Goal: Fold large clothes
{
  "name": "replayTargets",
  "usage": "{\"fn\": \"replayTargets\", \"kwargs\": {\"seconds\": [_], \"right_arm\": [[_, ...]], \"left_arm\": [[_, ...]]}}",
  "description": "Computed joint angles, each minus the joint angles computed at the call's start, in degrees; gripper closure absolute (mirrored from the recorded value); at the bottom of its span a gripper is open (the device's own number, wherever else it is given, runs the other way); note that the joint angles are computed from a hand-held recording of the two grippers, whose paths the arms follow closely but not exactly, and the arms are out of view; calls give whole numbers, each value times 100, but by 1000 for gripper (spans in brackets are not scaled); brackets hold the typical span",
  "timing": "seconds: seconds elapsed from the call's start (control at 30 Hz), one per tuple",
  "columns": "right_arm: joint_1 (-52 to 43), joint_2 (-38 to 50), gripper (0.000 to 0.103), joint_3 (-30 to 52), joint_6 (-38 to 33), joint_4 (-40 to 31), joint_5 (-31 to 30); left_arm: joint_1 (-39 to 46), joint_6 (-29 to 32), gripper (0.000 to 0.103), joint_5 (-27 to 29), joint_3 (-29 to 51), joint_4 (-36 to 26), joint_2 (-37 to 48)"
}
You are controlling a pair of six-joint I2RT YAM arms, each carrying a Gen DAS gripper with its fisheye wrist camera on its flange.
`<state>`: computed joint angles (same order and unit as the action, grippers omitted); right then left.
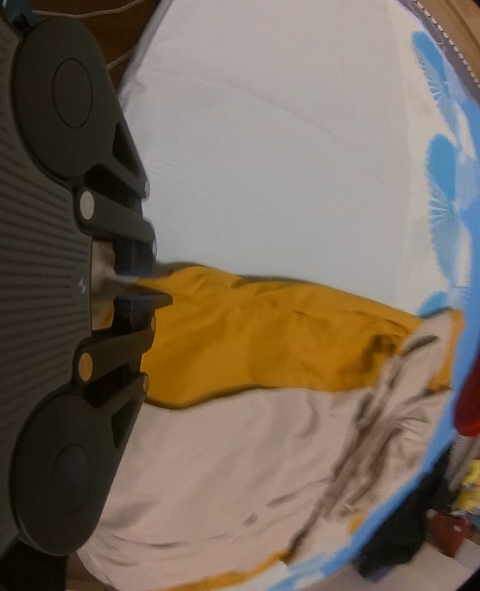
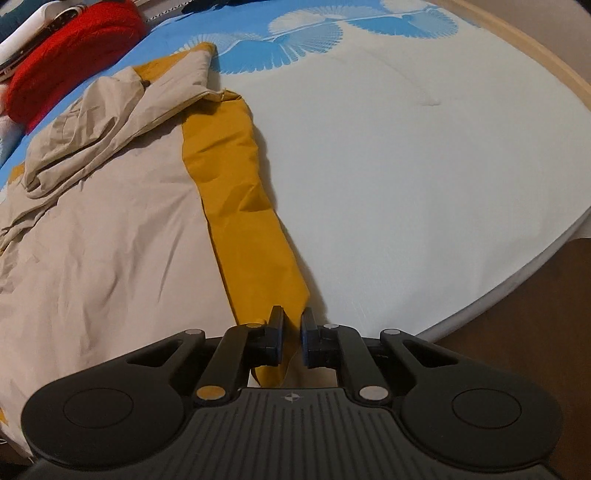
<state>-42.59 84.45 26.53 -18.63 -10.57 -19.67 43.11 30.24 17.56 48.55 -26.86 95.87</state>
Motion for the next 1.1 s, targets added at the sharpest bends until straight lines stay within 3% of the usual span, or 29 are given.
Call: {"fn": "replayTargets", "kwargs": {"seconds": [0.1,0.23,0.27,0.3,0.4,0.53,0.63,0.67,0.77,0.9,0.93,1.0,1.1], "right_arm": [[42,269,82,77,50,-8,210],[270,367,78,-41,-128,148,569],[321,341,79,-66,-166,174,607],[340,295,88,-83,-179,175,619],[265,41,94,-123,-280,34,446],[57,-489,96,-217,-445,-228,90],[-5,-523,93,-259,-505,-209,84],[17,-451,87,-267,-488,-165,148],[265,-182,80,-341,-435,81,573],[685,-129,78,-566,-413,471,1006],[768,-129,78,-584,-381,518,1080],[821,-182,98,-590,-329,529,1103],[795,-492,98,-660,-293,476,905]], "left_arm": [[-62,-20,72,-283,8,2,137],[-76,86,72,-329,-69,95,98],[-63,112,73,-322,-64,88,102],[-76,112,80,-307,-33,99,139],[-58,221,96,-245,-137,143,-36],[-71,300,97,-101,-348,202,-398],[-165,189,86,-268,-394,286,-372],[-192,159,77,-319,-371,275,-301],[-248,179,76,-461,-429,399,-228],[-157,204,75,-393,-379,405,-116],[-149,220,75,-373,-369,394,-103],[-76,290,95,-265,-336,350,-129],[69,359,96,85,-300,202,-277]]}}
